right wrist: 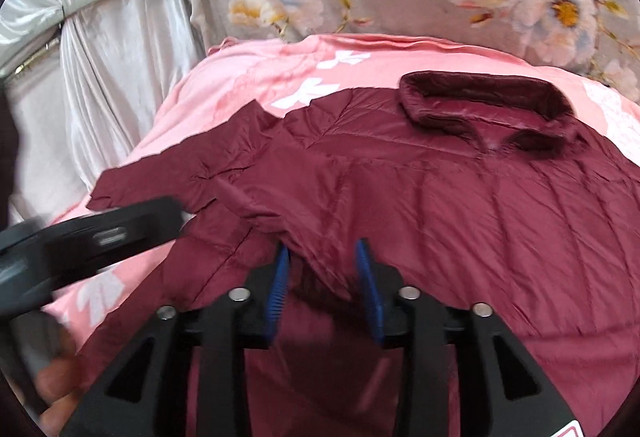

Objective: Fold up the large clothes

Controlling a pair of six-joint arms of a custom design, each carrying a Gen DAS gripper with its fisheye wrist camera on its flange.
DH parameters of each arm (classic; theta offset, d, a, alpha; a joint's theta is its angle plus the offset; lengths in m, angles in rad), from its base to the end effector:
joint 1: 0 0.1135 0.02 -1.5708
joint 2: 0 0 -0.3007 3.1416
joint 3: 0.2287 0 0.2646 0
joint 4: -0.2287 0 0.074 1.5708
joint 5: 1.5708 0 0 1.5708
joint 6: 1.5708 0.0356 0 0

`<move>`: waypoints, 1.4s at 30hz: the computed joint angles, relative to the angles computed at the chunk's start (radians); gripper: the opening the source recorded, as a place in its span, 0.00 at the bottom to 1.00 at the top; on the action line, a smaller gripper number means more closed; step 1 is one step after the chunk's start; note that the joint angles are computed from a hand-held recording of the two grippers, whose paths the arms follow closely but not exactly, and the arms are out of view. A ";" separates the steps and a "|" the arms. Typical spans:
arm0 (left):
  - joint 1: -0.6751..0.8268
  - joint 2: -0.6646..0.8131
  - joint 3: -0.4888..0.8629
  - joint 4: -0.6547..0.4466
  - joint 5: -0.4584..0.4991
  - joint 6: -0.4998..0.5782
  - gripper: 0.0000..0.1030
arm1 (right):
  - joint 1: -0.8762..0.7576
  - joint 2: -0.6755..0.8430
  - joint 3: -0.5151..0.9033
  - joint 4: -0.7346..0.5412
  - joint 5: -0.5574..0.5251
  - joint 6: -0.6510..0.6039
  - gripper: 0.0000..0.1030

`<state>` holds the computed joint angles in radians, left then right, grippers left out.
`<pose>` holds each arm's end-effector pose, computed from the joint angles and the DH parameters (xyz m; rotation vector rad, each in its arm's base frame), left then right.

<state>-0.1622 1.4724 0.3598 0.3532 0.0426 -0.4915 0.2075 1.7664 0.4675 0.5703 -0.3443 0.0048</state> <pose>0.2344 -0.0399 0.1327 -0.3655 2.3314 -0.3730 0.2771 0.0706 0.1047 -0.4094 2.2620 0.5050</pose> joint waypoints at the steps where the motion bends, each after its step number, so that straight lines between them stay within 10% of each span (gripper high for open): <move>1: 0.008 0.038 0.015 0.011 0.033 -0.013 0.95 | -0.038 -0.030 -0.033 0.004 -0.025 -0.002 0.38; 11: 0.067 0.324 0.159 0.073 0.270 -0.162 0.79 | -0.667 -0.064 -0.094 -0.104 -0.284 -0.111 0.39; 19: 0.047 0.349 0.231 -0.020 0.170 -0.117 0.06 | -0.916 0.149 0.150 -0.259 -0.414 -0.059 0.40; 25: 0.043 0.279 0.230 -0.037 0.048 -0.076 0.01 | -0.904 0.257 0.285 -0.278 -0.430 0.031 0.36; 28: 0.035 0.265 0.237 -0.049 0.010 -0.057 0.01 | -0.884 0.273 0.311 -0.250 -0.427 0.072 0.16; 35: 0.056 0.288 0.205 -0.018 -0.025 -0.041 0.01 | -0.903 0.177 0.159 0.087 -0.467 0.199 0.01; 42: -0.003 0.359 0.196 0.033 -0.103 -0.021 0.02 | -0.805 0.262 0.274 -0.202 -0.129 0.011 0.00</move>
